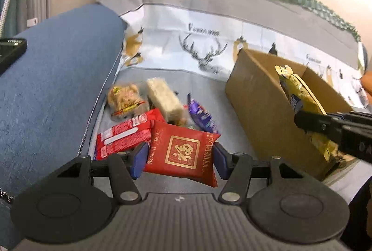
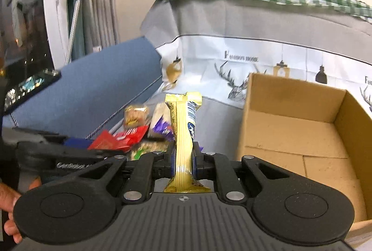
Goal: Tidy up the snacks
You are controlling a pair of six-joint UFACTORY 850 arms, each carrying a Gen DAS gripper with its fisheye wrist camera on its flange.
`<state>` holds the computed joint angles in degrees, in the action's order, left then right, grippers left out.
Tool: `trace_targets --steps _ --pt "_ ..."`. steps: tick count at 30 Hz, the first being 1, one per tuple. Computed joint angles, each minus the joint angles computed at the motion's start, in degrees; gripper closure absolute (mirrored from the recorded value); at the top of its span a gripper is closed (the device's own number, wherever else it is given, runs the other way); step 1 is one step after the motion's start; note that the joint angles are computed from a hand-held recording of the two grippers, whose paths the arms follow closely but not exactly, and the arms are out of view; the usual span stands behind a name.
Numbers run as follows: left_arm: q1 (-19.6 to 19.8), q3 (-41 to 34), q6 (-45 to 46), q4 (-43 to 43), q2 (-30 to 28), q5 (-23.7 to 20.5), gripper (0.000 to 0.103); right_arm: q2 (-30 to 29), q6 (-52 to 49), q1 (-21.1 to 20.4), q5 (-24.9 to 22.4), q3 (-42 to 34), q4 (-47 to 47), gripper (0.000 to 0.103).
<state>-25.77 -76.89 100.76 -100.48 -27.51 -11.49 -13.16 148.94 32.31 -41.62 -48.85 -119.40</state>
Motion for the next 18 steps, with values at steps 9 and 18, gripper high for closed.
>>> trace_targets --steps 9,18 --pt "-1.92 1.45 6.34 -7.34 1.73 1.82 0.039 4.24 8.81 -4.15 -0.43 4.08 -3.96 0.090" --pt "-6.69 -1.16 6.94 -11.23 1.77 1.13 0.039 6.60 10.32 -7.41 -3.55 6.02 3.11 0.090"
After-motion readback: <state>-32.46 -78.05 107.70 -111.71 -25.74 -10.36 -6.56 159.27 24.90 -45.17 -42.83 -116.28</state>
